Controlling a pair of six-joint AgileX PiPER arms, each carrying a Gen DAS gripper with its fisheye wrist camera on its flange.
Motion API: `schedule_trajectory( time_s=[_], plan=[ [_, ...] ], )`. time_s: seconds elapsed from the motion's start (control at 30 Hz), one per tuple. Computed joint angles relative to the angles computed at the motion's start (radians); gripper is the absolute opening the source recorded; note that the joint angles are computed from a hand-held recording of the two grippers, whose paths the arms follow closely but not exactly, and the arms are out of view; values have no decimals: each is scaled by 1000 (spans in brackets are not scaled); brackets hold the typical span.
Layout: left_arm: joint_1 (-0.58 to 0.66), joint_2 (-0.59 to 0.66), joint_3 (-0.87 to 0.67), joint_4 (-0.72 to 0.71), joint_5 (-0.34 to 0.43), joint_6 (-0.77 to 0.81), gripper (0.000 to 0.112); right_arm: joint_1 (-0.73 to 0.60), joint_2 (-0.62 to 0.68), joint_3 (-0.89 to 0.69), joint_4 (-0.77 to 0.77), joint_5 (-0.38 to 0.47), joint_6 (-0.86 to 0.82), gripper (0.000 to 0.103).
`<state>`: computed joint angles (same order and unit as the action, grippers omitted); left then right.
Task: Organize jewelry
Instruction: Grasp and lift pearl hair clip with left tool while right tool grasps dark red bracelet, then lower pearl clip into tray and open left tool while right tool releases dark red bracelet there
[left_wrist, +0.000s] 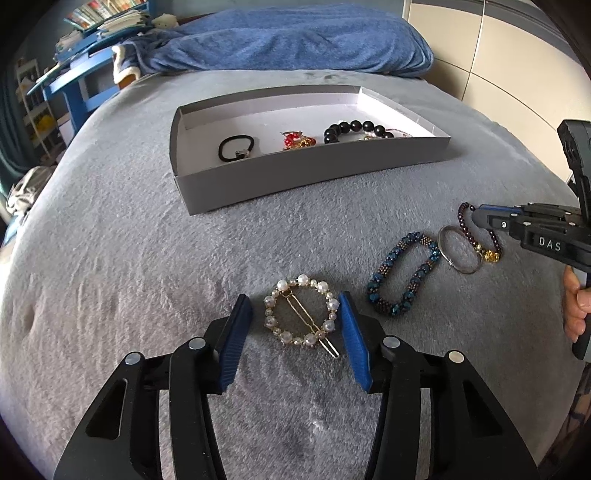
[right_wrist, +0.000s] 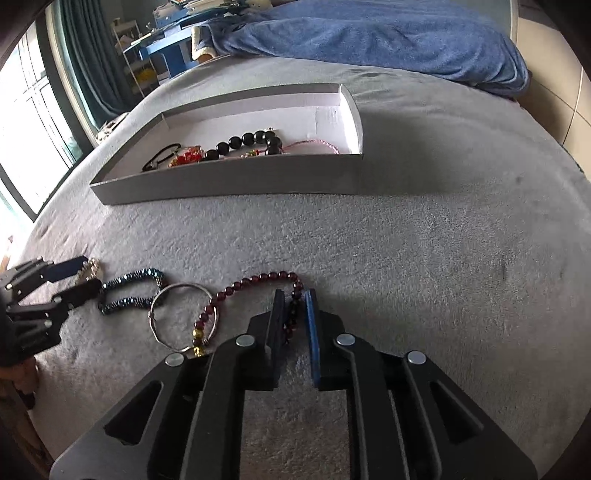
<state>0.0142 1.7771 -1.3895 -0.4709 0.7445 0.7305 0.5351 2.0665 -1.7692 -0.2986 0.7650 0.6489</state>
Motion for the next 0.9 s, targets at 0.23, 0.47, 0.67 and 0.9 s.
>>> schedule_trajectory(
  time_s=[0.23,0.47,0.67,0.9],
  plan=[
    [5,-7,9,1,-5,-8,53,3,-19,38,-15,-12,18,21],
    [11,-18,7,-7,-4,-3,42,2,-33,42,16,-43,-27,6],
    [25,-39,-2,-57,-4,25,42,8,-57,37,7,-83,-13,6],
    [7,-38,-54,-66,-5,19,42,14,-87,17,5,-129,-20,6]
  ],
)
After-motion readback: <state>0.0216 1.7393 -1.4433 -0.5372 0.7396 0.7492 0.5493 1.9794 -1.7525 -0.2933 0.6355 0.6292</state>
